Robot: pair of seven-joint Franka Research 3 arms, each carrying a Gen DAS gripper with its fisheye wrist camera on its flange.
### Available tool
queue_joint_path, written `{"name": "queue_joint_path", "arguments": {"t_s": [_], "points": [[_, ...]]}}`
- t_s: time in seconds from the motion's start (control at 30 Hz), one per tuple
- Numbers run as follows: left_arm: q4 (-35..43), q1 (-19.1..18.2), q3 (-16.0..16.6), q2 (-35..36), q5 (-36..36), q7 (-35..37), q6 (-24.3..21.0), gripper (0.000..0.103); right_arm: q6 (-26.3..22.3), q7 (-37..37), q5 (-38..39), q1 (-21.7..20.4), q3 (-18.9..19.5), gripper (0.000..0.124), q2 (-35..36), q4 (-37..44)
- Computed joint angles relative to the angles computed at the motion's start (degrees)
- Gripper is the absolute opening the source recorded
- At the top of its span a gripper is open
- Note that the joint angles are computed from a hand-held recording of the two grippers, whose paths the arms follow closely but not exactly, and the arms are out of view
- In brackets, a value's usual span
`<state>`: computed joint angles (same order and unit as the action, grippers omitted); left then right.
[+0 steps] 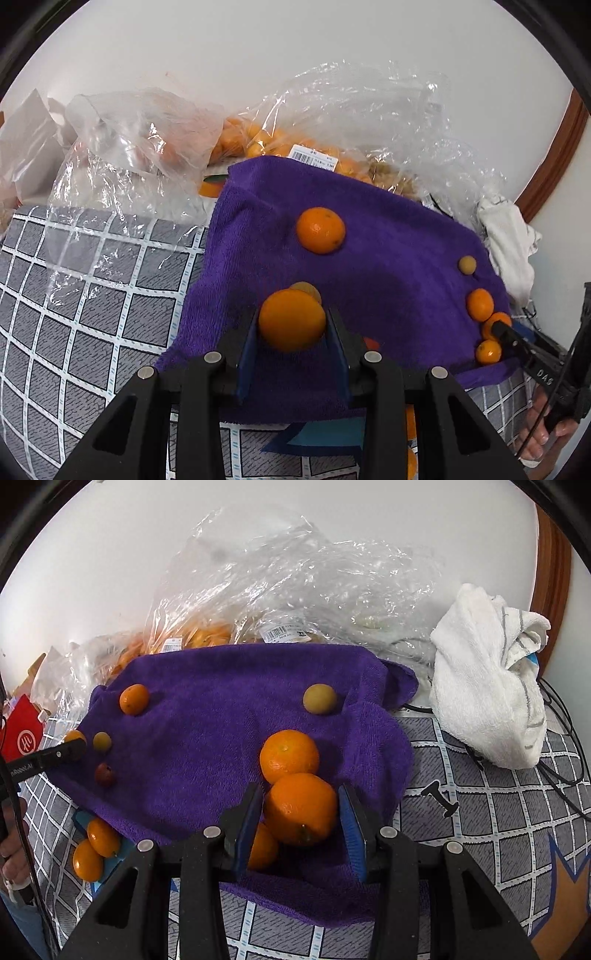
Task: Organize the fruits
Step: 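Carry both oranges onto the purple towel and open both tools to release, then withdraw both tools from the towel back toward the fruit pile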
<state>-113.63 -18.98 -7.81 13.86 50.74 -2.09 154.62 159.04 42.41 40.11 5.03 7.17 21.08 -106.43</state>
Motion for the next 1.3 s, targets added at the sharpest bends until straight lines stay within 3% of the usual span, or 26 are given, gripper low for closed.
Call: {"name": "queue_joint_path", "arguments": {"t_s": [0.13, 0.5, 0.7, 1.0, 1.1, 1.3], "points": [[0.55, 0.21, -0.39, 0.62, -1.79, 1.97, -0.46, 0.034, 1.70, -3.07, 3.60, -1.19, 1.47, 0.051, -0.91, -0.93], [1.89, -0.39, -0.32, 1.62, -4.45, 5.48, -1.79, 0.034, 3.25, -5.29, 7.64, -0.69, 1.38, 0.051, -1.83, -1.71], [1.31, -0.25, -0.16, 1.18, -5.33, 6.07, 0.15, 0.044, 5.16, -6.80, 8.40, -0.45, 1.82, 0.051, -1.91, -2.35], [-1.01, -0.93, 0.08, -3.29, 2.27, -0.32, -0.12, 0.047, 5.57, -6.36, 11.55, -0.41, 1.84, 0.051, -6.60, -5.77], [-2.00, -0.72, -0.93, -5.35, 4.62, -1.97, -0.95, 0.047, 8.46, -9.08, 13.58, 0.88, 1.52, 0.051, -10.58, -9.41], [-7.02, 0.21, -3.51, -10.75, 6.85, -5.23, -3.32, 0.047, 8.87, -11.82, 16.03, 4.13, 0.03, 0.052, -15.12, -13.75]]}}
